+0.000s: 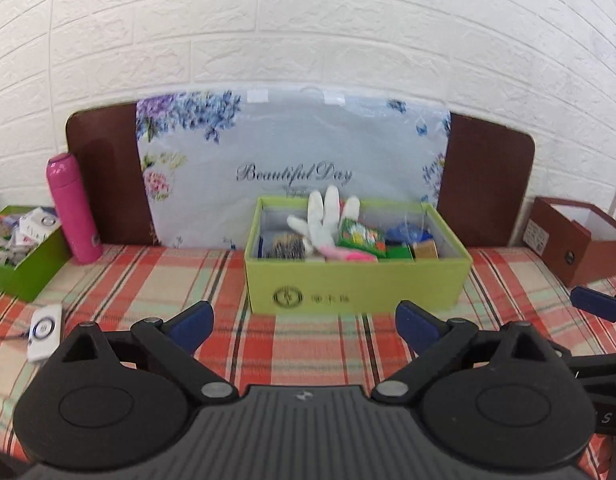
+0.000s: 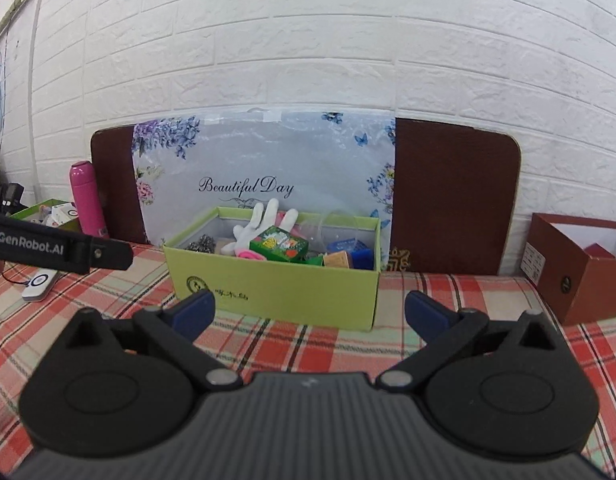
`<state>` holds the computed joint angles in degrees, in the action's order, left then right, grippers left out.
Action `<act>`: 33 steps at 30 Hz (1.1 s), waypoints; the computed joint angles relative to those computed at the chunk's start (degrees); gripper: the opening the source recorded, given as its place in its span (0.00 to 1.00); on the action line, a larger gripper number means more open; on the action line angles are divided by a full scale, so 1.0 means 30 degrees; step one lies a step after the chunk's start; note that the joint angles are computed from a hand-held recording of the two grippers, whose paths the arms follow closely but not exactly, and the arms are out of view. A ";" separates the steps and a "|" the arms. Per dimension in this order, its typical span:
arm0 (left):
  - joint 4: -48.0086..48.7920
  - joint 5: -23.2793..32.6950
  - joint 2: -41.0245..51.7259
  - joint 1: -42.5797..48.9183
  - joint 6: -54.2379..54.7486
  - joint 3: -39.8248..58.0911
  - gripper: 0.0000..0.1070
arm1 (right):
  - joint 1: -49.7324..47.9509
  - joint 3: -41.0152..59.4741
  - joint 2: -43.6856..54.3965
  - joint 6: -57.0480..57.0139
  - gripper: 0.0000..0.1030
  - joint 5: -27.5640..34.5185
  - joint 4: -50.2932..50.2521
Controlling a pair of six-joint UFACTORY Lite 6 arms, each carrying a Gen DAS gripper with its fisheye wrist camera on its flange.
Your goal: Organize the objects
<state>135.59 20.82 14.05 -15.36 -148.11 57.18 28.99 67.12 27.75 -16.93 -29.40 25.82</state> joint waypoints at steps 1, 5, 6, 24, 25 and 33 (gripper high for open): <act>-0.0713 0.0129 -0.0399 -0.0323 0.0407 -0.0660 0.94 | 0.0250 -0.0911 -0.0581 -0.0235 1.00 -0.0205 0.0702; -0.3383 0.1187 -0.1421 -0.1584 0.2046 -0.2666 0.94 | 0.0936 -0.3723 -0.2222 -0.0640 1.00 -0.1029 0.2408; -0.3974 0.1521 -0.1554 -0.1868 0.2522 -0.2997 0.94 | 0.1124 -0.4250 -0.2483 -0.0776 1.00 -0.1219 0.2865; -0.5131 0.2339 -0.1690 -0.2774 0.2515 -0.4736 0.94 | 0.2857 -0.4723 -0.2185 -0.4179 1.00 -0.1233 0.8111; -0.5033 0.2244 -0.1608 -0.2723 0.2401 -0.4698 0.94 | 0.2871 -0.4621 -0.2095 -0.4324 1.00 -0.1206 0.8273; -0.5304 0.2420 -0.1602 -0.2866 0.2462 -0.4839 0.94 | 0.2931 -0.4374 -0.1821 -0.4521 1.00 -0.1122 0.8737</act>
